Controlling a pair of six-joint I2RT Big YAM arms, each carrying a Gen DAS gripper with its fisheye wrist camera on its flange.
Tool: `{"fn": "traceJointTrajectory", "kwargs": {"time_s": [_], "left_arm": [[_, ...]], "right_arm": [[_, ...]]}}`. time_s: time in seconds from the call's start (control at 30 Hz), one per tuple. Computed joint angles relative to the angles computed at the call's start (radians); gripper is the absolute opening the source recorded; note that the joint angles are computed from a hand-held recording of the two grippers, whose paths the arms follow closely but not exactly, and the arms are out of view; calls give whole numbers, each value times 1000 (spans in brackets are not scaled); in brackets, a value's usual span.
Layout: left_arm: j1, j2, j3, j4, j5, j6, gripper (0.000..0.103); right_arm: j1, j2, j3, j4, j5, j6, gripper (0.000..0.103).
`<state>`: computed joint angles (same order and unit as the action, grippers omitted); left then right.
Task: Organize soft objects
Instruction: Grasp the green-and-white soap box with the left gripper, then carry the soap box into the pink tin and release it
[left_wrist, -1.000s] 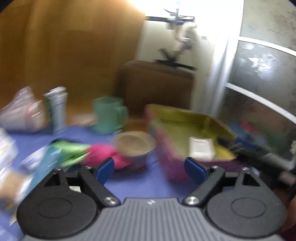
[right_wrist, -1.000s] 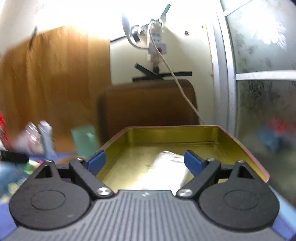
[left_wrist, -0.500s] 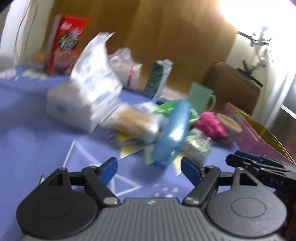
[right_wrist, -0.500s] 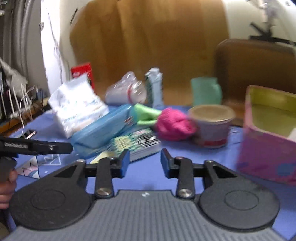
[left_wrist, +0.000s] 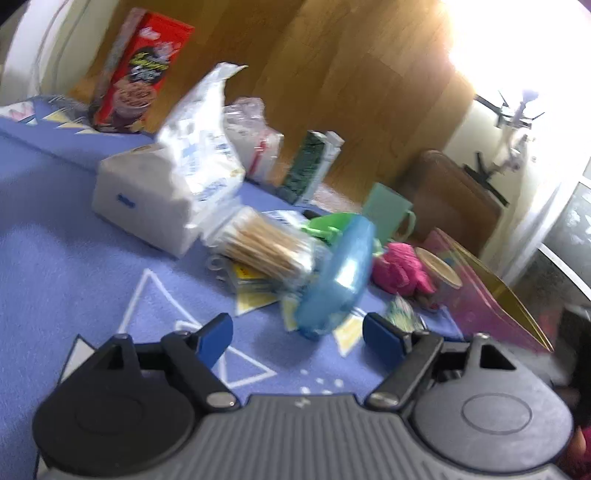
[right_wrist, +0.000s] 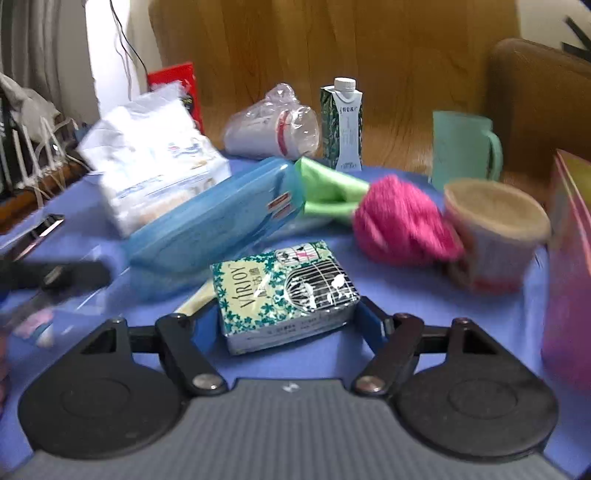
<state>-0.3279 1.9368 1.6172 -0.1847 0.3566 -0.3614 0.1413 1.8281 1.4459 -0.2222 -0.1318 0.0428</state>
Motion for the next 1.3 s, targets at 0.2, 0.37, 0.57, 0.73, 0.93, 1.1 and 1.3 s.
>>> {"fn": "traceJointTrajectory", "kwargs": {"time_s": [0.2,0.37,0.57,0.73,0.93,1.1,1.3], "left_arm": [[-53,-12,11,-8,145,138,79],[-118,43,128,-197,163,253,67],[-160,72,193,-295,143,292,51],[-201,133,368,-317,189,325,51],[-304,319,745,-368,80,335,83],[-300,299,667,-339,13,298,82],[-232,134,332,-230,-5,313,81]], "right_arm": [[3,-222,-325,149,14,-52,89],[-1,-258,-378,175,30,-15,88],[30,-228,-382,236,52,-75,44],[-6,-263,-448,406,98,11,42],[-87,-287,-420,497,301,-24,43],[-175,-191,-289,399,514,41,64],[-179,-252,-423,535,437,178,63]]}}
